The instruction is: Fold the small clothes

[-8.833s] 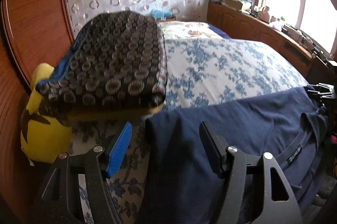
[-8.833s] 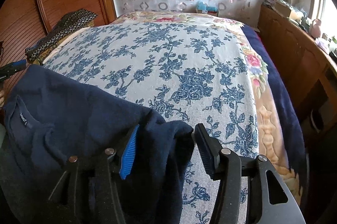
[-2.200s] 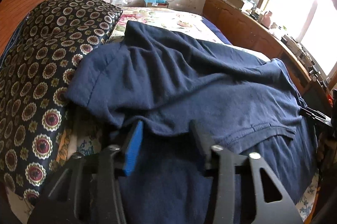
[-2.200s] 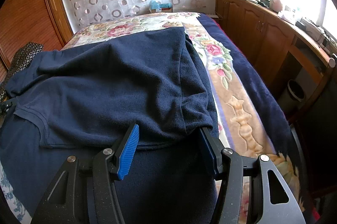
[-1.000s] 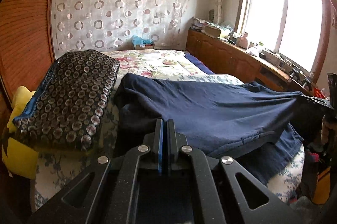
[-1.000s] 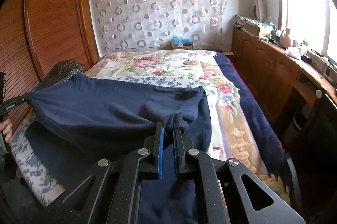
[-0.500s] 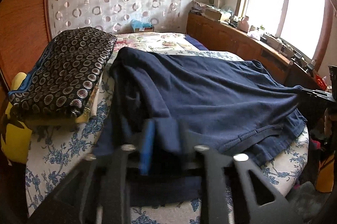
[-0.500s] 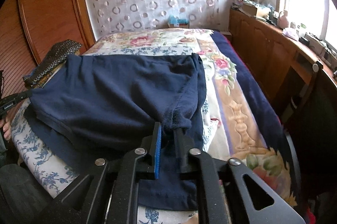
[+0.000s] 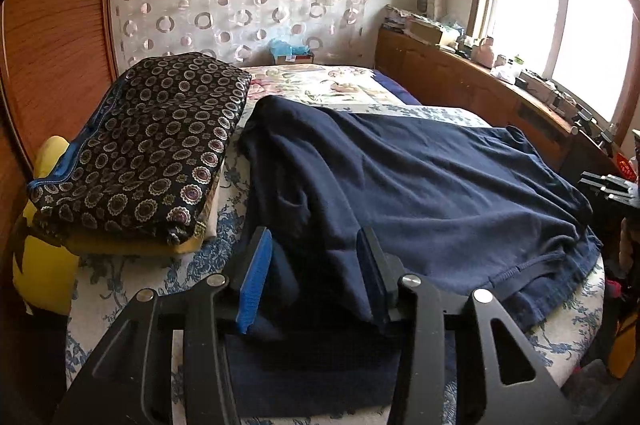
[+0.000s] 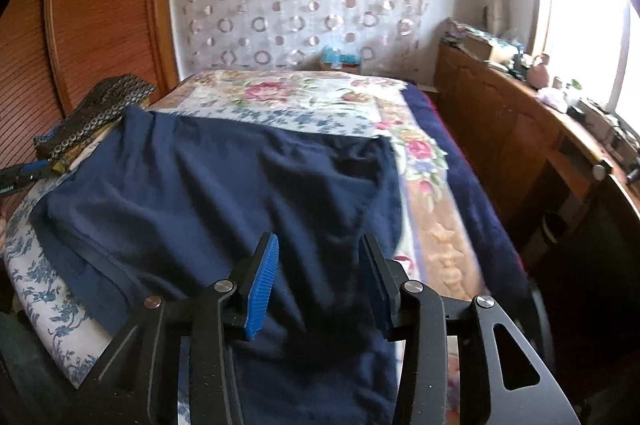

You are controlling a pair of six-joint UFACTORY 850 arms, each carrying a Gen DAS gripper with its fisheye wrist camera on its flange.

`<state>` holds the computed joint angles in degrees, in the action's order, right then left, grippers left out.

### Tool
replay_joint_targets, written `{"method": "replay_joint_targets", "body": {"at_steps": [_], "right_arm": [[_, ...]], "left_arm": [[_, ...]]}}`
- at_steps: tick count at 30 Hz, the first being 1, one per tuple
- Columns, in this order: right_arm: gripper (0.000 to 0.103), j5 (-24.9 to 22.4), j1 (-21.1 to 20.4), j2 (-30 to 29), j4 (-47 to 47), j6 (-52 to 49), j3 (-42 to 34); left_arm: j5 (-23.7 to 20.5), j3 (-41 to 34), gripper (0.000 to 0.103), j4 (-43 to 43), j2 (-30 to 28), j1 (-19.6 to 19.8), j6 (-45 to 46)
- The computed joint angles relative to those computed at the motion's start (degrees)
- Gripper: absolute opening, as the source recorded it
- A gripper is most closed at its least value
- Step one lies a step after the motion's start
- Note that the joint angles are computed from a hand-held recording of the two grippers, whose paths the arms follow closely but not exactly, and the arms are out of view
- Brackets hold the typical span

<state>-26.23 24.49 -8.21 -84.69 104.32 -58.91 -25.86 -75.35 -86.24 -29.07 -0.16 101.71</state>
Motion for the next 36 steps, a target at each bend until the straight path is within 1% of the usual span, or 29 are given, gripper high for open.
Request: {"method": "replay_joint_targets", "body": {"at_steps": [2,4,10,13,15,16,18,20,22,25,28,32,33,34,35,36], "right_arm": [[0.044,2.64,-1.38,-1.9,0.24,-0.9,-1.04],[0.044,4.27,-2.15,-3.93,2.27,-2.72,-2.45],[0.044,6.81,-3.37,-8.0,4.53,-3.6,-4.95],[0.044,5.48,-2.67,-8.51,5.04,-3.85,-5.02],[0.044,5.05,-2.49,-8.74,3.65,-2.5,-4.93],[0.044,4.41,-2.14,-8.8,4.68,-3.49,-4.86],[0.044,2.05,-1.19,-8.3,3.68,-3.09,-4.1],[0.044,0.64,-0.22,-8.15,1.21,0.17,-3.36],[0.044,0.34,0.22,-7.56,-2.18,5.28,-2.02],[0.045,-2.94,1.52,-7.6,-8.88,12.53,-0.32],[0.045,-3.07,1.73,-7.57,-9.16,14.22,-0.08],[0.045,-3.94,2.23,-7.9,-8.01,13.65,-0.31],[0.045,-3.92,2.31,-7.83,-7.46,13.14,-0.42],[0.045,-3.77,2.25,-7.81,-7.38,13.14,-0.45],[0.045,-3.53,2.18,-7.74,-7.27,13.13,-0.46],[0.045,-3.34,2.14,-7.51,-7.25,13.17,-0.32]], "left_arm": [[0.54,-1.23,0.045,1.71,-0.91,-0.31,-2.05],[0.72,-2.78,0.045,4.01,-2.11,-0.58,-4.65],[0.89,-7.13,0.045,11.76,-5.34,-1.3,-13.37],[0.33,-8.88,0.045,14.85,-6.62,-1.53,-17.0],[1.15,-9.45,0.045,15.98,-7.06,-1.81,-18.33],[1.8,-9.62,0.045,16.26,-7.22,-1.95,-18.61],[2.47,-9.83,0.045,16.61,-7.5,-2.1,-19.2],[1.66,-10.37,0.045,16.84,-7.95,-1.92,-19.72],[1.17,-11.0,0.04,17.41,-8.42,-1.81,-20.76],[1.44,-11.59,0.035,18.47,-8.83,-1.93,-21.93],[1.62,-12.05,0.034,19.44,-9.18,-2.21,-22.75],[1.87,-12.56,0.034,20.73,-9.76,-2.62,-23.88],[1.98,-12.71,0.032,20.99,-9.94,-2.73,-24.07],[1.82,-13.05,0.027,21.51,-10.27,-2.8,-24.59],[1.15,-13.49,0.016,22.43,-10.63,-2.76,-25.59],[0.1,-13.95,0.008,22.71,-10.97,-2.54,-26.15]]}}
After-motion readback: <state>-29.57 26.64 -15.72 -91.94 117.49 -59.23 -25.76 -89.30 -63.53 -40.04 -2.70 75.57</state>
